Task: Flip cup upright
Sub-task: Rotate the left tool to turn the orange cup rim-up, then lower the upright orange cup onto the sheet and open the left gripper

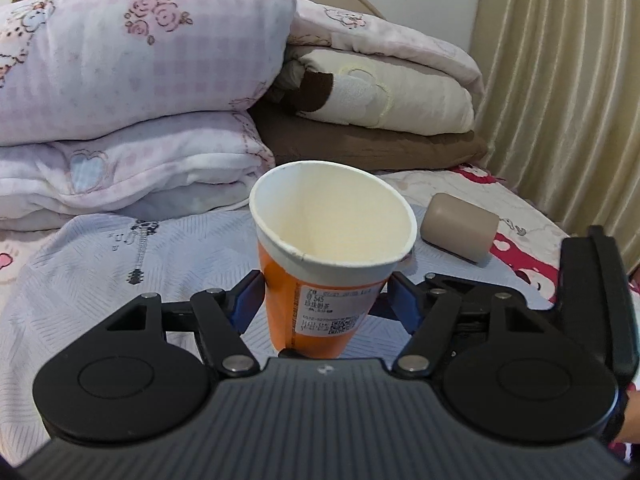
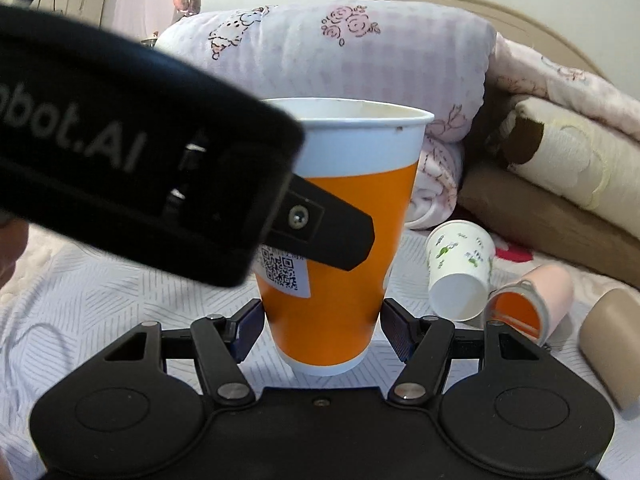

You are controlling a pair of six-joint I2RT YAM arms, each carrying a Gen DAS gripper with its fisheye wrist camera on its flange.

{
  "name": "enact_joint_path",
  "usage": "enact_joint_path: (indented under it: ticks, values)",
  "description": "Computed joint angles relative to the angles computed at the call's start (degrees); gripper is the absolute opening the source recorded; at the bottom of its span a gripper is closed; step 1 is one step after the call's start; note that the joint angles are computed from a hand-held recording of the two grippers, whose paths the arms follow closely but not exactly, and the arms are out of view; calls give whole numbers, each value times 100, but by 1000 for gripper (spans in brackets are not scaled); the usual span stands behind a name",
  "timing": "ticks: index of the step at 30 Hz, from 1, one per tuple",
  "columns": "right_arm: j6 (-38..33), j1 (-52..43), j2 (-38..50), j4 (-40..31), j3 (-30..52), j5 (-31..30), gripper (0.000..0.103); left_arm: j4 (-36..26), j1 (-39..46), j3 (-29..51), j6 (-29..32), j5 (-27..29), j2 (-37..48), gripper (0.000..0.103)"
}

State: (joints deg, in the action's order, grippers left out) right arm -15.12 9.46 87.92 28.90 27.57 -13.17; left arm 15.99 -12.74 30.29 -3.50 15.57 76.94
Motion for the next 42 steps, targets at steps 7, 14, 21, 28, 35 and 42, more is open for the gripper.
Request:
enact_joint_path:
  ticks: [7, 14, 21, 28, 35, 42]
  values:
    - [19, -311, 579, -167, 484, -468, 69, 25, 97, 129, -140, 218, 345, 67]
    - [3, -250, 738, -104, 486, -446, 69, 195, 219, 127, -365, 374, 534, 67]
    - [-40, -242, 511, -102, 248, -434, 70, 65, 134, 42, -249, 366, 342, 71]
    - [-39, -325, 438, -20, 132, -483, 78, -248, 1, -34, -109, 324, 70, 75]
    - [48, -384, 41, -86, -84, -430, 84, -627, 53, -166, -347, 252, -337, 77]
    - [269, -615, -985, -932, -301, -442, 84, -1866, 163, -48, -590, 68, -1133, 77]
